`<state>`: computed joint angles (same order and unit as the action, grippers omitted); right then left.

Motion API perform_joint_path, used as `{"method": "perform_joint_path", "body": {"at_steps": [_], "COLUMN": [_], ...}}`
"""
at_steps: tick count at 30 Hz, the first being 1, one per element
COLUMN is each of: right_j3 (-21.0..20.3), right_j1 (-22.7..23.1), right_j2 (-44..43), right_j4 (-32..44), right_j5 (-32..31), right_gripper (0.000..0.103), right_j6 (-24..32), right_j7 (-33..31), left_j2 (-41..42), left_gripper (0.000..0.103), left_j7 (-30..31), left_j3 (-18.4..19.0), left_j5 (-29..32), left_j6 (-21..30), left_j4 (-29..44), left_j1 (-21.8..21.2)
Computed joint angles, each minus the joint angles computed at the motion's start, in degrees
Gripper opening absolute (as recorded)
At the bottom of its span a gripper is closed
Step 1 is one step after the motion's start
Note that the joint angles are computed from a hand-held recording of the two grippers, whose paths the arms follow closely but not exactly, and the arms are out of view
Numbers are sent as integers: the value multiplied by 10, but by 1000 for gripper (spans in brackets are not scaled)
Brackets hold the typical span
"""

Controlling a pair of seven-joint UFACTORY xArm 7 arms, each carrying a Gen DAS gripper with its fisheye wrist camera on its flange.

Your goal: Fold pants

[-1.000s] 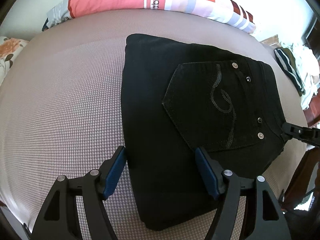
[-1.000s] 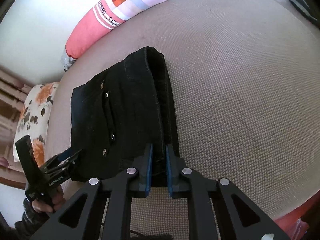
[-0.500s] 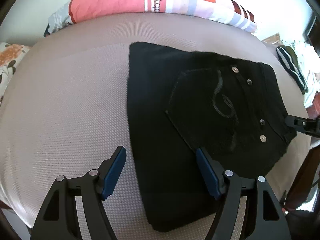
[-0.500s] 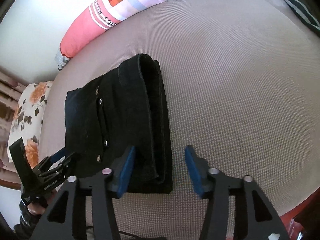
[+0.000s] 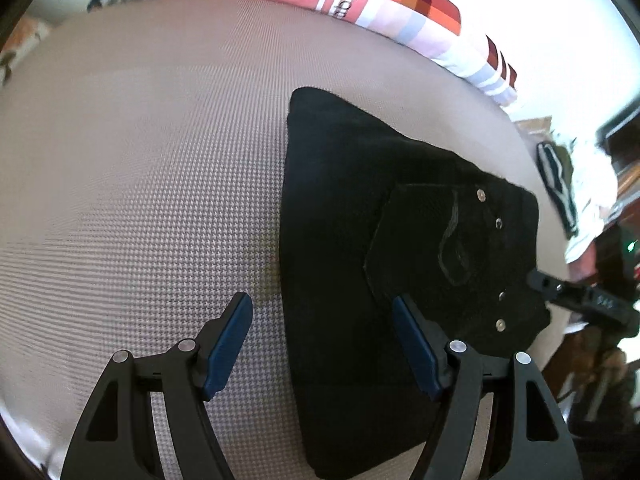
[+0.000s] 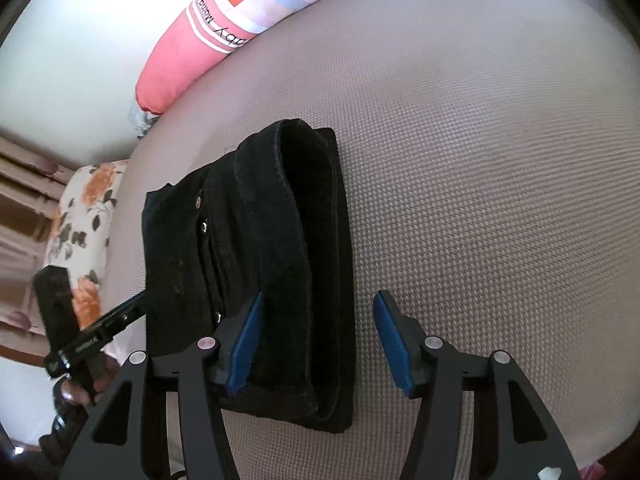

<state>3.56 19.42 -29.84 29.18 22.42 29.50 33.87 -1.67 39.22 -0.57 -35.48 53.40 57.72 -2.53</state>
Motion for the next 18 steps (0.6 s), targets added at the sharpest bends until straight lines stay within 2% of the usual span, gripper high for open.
{"method": "perform_joint_path", "body": {"at_steps": [6,11,14,18], "right_j3": [-62,-119,-153,-178], "right_j1": [52,98,121,136], "right_j2": [-3,0,13,38], "right_j4": [-24,-29,-20,-3], "right_j5": [94,199,274,361], "right_gripper": [57,57,45,42], "right_j6": [-43,-60,-48,-34], "right_j7": [-103,-226,-311,-407], "left_j2": [26,60,83,97], "left_gripper": [73,73,73,73], "left_j7": [14,21,23,32], "left_j3": [5,2,0,-6], "left_j5": [-34,-63,-74,-87], "left_j6": [57,114,154,179], "left_j4": [29,68,94,110], "left_j1": [14,30,42,54]}}
